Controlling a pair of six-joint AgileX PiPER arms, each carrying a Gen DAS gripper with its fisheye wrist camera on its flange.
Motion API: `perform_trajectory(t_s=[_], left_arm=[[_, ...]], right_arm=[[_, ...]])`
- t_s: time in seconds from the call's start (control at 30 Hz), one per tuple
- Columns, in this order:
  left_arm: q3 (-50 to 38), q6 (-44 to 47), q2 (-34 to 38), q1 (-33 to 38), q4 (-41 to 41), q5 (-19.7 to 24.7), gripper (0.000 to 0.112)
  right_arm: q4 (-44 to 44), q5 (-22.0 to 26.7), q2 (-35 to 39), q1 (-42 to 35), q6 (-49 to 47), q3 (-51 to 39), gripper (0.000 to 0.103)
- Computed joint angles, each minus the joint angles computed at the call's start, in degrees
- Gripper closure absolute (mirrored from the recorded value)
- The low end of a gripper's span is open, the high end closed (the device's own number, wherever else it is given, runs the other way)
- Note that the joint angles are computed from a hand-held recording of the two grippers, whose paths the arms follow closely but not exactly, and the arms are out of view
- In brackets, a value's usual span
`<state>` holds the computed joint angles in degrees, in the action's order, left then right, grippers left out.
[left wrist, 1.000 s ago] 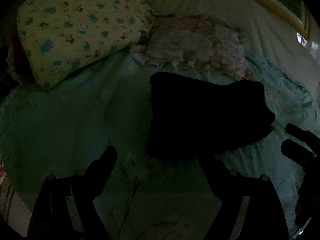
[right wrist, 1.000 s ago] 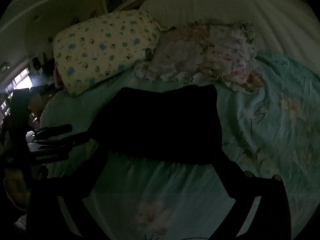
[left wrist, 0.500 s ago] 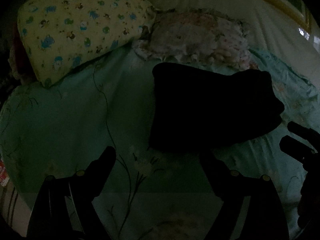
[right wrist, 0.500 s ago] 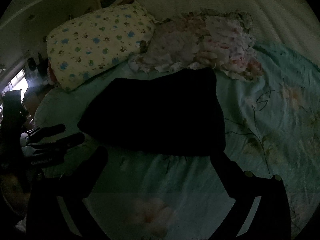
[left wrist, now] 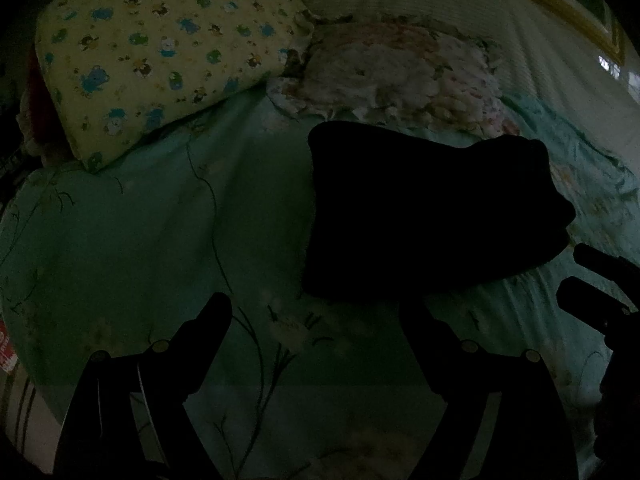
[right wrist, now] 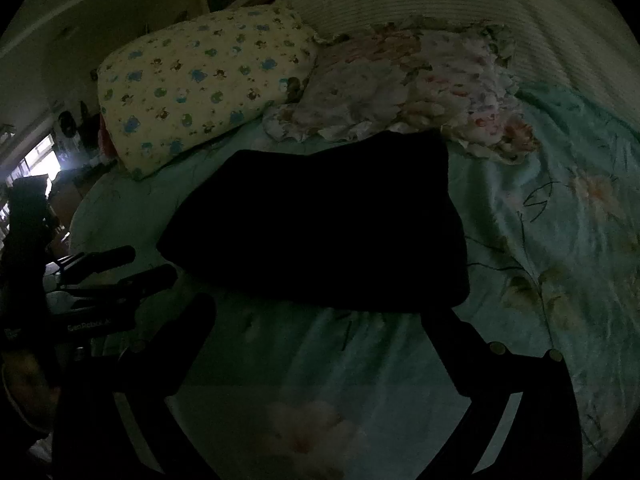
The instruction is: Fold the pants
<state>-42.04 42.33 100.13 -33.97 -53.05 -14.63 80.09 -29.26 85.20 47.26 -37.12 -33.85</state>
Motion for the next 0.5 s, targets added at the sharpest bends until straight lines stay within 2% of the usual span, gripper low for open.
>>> perform_trajectory(t_s=[0.5], left_arm=[[0.2, 0.1, -0.4, 0.3, 0.0, -0.1, 0.026]], right_arm=[[1.1, -1.6, 0.6, 1.5, -1.3, -1.3, 0.001]])
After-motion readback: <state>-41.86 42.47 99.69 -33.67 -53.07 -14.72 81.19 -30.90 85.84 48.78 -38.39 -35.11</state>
